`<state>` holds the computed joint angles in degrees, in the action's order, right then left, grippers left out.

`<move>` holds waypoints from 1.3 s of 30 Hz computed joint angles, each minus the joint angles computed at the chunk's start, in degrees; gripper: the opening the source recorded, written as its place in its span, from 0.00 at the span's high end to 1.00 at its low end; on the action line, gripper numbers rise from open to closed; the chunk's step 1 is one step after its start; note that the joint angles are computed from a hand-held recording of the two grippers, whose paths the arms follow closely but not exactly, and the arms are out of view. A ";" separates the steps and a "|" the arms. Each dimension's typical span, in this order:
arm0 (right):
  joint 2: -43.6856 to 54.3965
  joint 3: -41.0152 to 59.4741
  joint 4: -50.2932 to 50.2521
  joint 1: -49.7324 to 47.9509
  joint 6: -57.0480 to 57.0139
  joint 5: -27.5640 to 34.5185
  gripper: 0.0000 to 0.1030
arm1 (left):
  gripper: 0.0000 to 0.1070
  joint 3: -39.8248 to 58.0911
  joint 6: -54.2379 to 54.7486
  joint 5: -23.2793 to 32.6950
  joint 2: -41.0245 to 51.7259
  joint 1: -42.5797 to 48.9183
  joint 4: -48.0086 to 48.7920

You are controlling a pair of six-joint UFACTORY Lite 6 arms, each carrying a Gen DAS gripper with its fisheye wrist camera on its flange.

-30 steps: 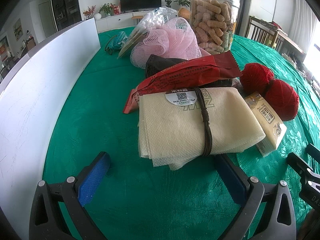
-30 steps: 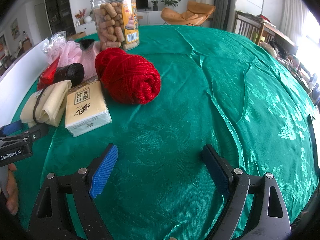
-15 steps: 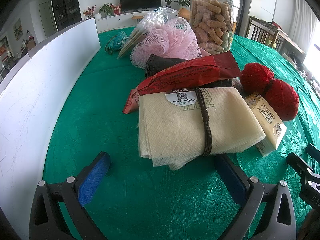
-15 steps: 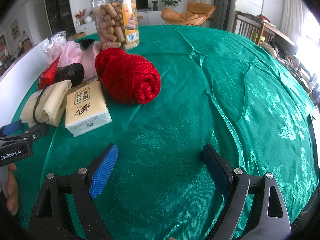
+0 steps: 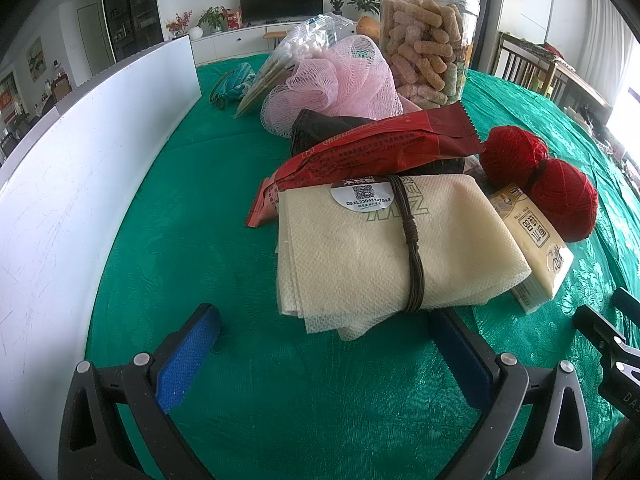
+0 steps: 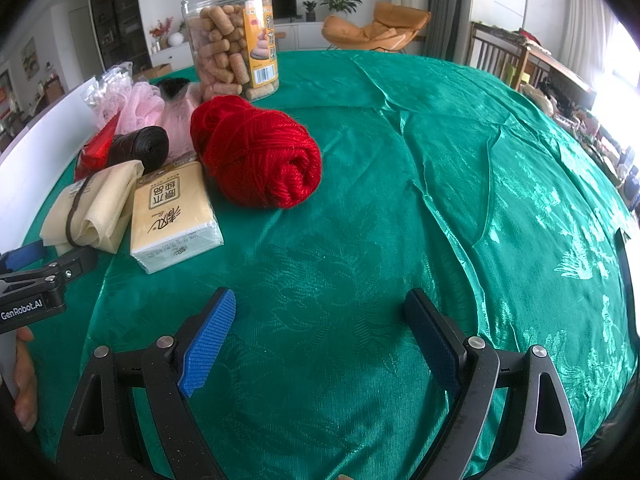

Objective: Organize soft objects
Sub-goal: 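Move the left tool toward the cream cloth bundle tied with string, then align the left tool fingers around the cream cloth bundle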

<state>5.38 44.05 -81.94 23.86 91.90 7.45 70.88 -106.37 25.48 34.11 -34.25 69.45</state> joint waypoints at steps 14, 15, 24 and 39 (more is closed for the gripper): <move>0.18 0.10 -0.82 -0.07 0.77 -0.29 0.14 | 0.04 -7.29 16.56 -3.97 -9.67 0.77 -18.59; 0.16 0.07 -0.86 -0.07 0.78 -0.24 0.14 | 0.04 -10.34 12.66 -5.63 -12.44 1.01 -15.13; 0.01 -0.10 -1.17 -0.19 1.00 -0.42 0.14 | 0.04 -9.45 30.27 -10.23 -17.18 6.82 -26.30; -0.02 -0.21 -2.17 -0.15 2.00 -0.48 0.14 | 0.04 34.32 97.09 2.22 14.26 11.28 -70.55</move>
